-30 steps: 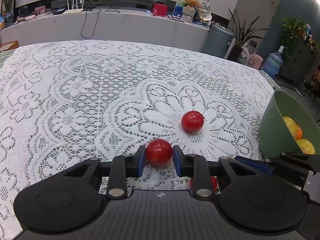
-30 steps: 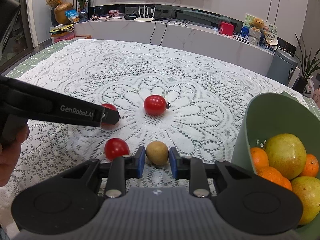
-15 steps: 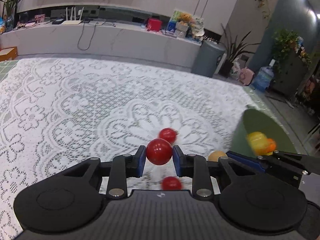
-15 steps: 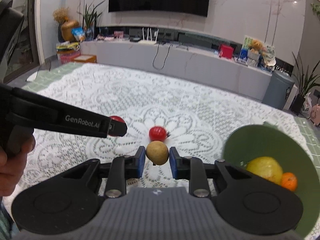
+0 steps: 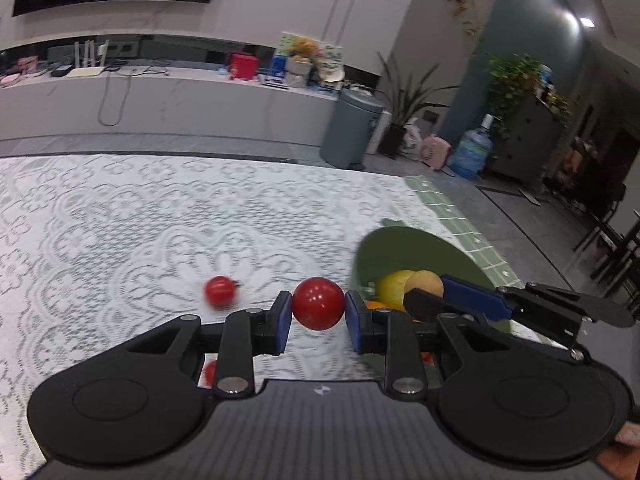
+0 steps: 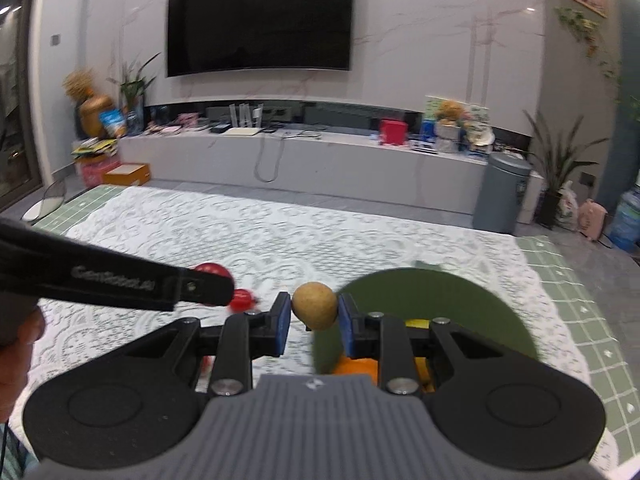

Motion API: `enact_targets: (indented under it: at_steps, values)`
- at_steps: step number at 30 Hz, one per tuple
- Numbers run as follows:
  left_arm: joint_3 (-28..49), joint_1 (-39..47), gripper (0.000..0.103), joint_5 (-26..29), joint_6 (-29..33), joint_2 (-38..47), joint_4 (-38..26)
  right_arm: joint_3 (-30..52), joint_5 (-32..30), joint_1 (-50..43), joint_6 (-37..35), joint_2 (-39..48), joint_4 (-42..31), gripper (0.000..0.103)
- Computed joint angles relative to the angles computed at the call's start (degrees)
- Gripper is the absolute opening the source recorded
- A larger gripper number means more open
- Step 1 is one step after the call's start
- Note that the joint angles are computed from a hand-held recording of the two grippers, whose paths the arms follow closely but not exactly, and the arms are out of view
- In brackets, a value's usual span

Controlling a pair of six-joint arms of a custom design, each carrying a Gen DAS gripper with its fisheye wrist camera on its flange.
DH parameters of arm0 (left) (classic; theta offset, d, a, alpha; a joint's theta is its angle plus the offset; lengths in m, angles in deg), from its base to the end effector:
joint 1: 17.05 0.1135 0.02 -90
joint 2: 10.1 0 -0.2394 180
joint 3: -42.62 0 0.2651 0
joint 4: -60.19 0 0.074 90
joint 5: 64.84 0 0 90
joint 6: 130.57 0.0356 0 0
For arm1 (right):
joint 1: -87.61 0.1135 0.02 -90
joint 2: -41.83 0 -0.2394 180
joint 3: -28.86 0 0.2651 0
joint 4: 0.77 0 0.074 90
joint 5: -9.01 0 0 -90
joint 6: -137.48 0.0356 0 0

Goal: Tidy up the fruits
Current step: 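Carry the tomato and kiwi into the green colander and open both tools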

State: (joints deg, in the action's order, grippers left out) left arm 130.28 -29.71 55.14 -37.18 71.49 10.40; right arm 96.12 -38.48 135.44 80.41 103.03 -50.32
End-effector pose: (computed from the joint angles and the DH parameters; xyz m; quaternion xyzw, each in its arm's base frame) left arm 0.3126 -0.0884 0.3059 0.2247 0.8654 -0.2677 0.3591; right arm 0.1796 0.1625 0.2823 0.0309 0.8676 -0.0153 0.4961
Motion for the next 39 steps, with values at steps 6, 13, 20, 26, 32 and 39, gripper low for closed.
enact_targets:
  at_steps: [6,13,20,26,32,39]
  values:
    - [1.1,-4.8,0.032,-1.2,-0.4,0.4,-0.1,-2.5,1.4,-2.9,3.5,-7.3,-6.1,0.022]
    - [3.5,-9.9,0.032,-2.8,0.9,3.5,-0.2,-4.9,-0.3,-6.3,4.1,-12.6,-9.4,0.022]
    - [6.2,-13.3,0.032,-5.3,2.2,7.5,-1.3,-6.2,-2.9,-9.9,2.2,-13.5,-9.3,0.022]
    - [7.4,-14.8,0.032,-6.9,2.8,10.5,-1.7,-7.0,-6.2,-13.3,-0.2,-12.2,-7.7,0.022]
    - [8.3,-15.2,0.032,-7.9,3.3,12.7,-1.7,-8.0,-8.5,-15.2,-1.9,-10.6,-5.8,0.022]
    - [8.5,-15.5,0.032,-8.3,4.3,13.7,-1.2,-8.5,-10.6,-16.9,-2.9,-8.5,-4.1,0.022]
